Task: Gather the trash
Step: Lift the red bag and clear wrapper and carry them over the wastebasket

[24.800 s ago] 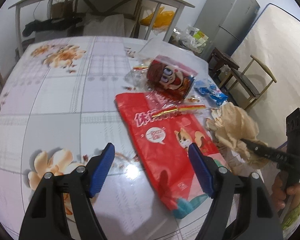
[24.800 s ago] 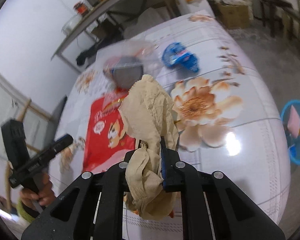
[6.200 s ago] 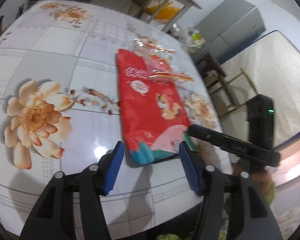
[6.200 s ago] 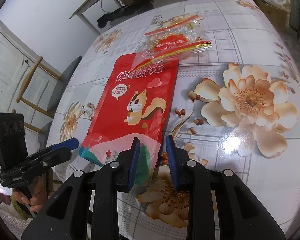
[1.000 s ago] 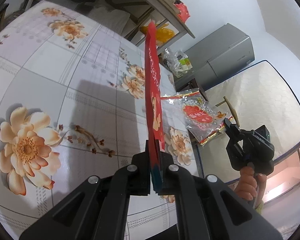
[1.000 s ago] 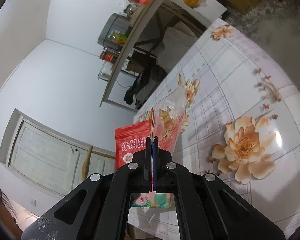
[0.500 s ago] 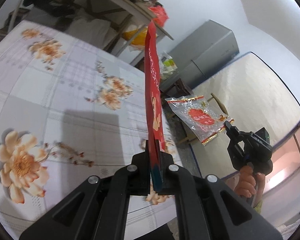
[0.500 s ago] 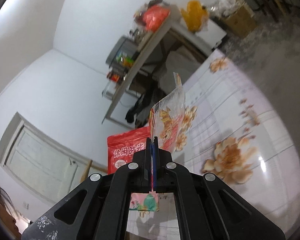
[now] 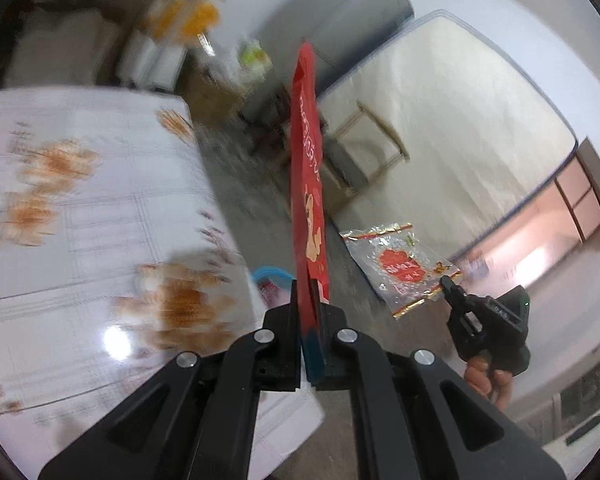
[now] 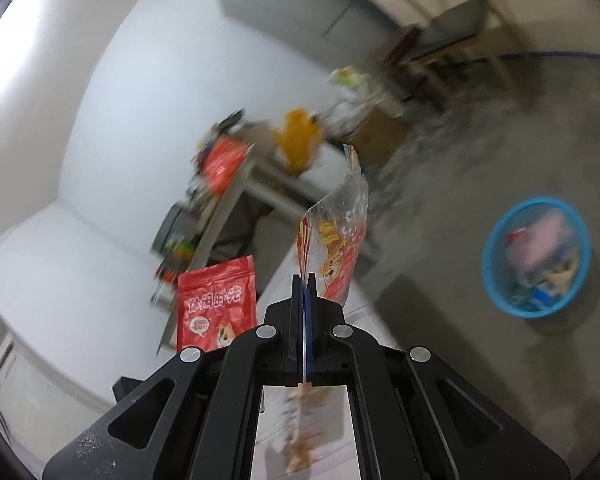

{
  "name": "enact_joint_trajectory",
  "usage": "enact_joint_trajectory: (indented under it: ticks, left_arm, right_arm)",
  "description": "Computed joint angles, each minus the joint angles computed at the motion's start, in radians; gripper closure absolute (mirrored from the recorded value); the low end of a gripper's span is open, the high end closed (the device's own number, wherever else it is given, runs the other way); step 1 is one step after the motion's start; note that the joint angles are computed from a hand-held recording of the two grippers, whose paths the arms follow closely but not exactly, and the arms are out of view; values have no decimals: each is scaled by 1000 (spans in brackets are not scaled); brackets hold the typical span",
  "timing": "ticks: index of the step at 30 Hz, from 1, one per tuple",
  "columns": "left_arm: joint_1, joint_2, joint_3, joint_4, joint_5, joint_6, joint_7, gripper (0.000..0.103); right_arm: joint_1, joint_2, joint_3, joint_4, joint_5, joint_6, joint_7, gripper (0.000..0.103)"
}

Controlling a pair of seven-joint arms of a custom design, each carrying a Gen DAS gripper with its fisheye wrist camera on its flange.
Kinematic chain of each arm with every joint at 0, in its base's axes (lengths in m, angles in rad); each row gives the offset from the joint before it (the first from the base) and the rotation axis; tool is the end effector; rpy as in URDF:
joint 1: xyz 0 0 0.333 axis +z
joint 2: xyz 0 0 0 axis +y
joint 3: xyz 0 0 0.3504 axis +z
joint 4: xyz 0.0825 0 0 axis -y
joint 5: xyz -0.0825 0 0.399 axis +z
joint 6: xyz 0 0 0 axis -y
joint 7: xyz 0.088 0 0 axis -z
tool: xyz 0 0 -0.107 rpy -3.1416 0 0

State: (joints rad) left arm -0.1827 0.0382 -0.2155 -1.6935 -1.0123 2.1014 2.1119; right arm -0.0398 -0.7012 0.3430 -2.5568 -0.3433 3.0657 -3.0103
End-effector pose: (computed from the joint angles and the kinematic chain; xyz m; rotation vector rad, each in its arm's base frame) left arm 0.5632 -0.2779 0.6526 1.1956 -2.1597 1.2789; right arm 0.3513 0.1784 0.6367 -0.5460 1.8695 -0.2283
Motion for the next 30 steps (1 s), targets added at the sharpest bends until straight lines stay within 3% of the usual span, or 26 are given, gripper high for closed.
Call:
enact_joint_trajectory:
  ticks: [6,9,15,22,30]
  left_arm:
    - [-108,209,-79,240,229,-8,-167,101]
    - [-153,274,-96,309,338,7,-224,101]
    - [-196,376,-102,421,487,-7,-307,101]
    - [-207,423,-102,471,560,-6,-346,101]
    - [-211,446,-107,506,582,-12,-360,101]
  right_arm:
    - [6,-25,-84,-151,42,32,9,103]
    - [39,65,-151,-180,63,80,-40,103]
    - [152,318,-299,-115,106,53,-229,103]
    - [178,614,-316,92,105,-140,-430,103]
    - [201,766,-326,185,232,-179,-631,103]
